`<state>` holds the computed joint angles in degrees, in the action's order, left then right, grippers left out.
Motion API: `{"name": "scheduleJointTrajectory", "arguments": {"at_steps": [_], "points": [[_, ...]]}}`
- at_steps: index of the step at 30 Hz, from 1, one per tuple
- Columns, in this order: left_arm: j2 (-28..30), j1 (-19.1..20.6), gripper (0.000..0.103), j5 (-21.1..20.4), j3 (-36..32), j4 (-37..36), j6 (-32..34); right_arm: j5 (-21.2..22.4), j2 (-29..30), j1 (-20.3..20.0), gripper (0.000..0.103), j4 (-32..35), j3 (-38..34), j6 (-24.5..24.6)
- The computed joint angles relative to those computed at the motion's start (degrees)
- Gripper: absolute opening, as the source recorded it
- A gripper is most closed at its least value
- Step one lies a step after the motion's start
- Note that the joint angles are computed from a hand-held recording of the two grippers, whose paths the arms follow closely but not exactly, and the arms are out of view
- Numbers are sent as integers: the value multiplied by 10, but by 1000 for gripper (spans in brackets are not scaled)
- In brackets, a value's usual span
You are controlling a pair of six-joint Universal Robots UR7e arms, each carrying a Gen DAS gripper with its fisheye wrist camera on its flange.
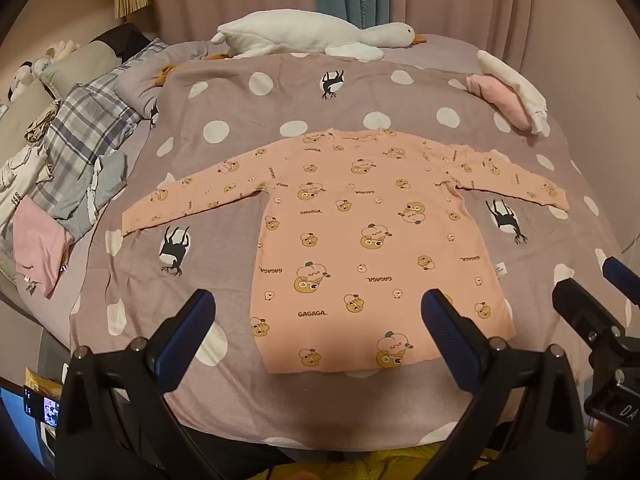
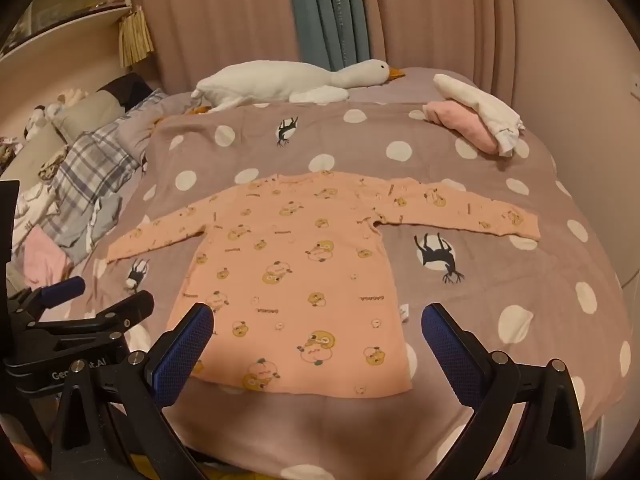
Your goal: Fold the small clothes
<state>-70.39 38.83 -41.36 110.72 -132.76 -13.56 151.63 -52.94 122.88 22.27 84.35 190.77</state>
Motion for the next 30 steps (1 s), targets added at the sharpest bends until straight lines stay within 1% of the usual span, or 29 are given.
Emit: {"name": "scheduleJointTrajectory", "arguments": {"at_steps": [4, 5, 6, 9, 13, 30], "points": [[7, -2, 103, 10, -2, 1, -10, -4, -1, 0, 103, -2, 2, -1], [5, -2, 103, 2, -1, -4, -13, -4, -2, 0, 103, -4, 3, -2], [-1, -2, 103, 1, 10, -25, -5, -4, -2, -1, 103, -5, 3, -4], [-12, 3, 103, -1, 20, -36, 6, -2, -3, -1, 103, -12, 6, -9], [-10, 5, 103, -6, 9, -25, 7, -4, -4, -2, 103, -11, 8, -9], [-4, 5, 103, -4, 7, -32, 18, -9, 4, -6, 103, -7, 1, -6]]}}
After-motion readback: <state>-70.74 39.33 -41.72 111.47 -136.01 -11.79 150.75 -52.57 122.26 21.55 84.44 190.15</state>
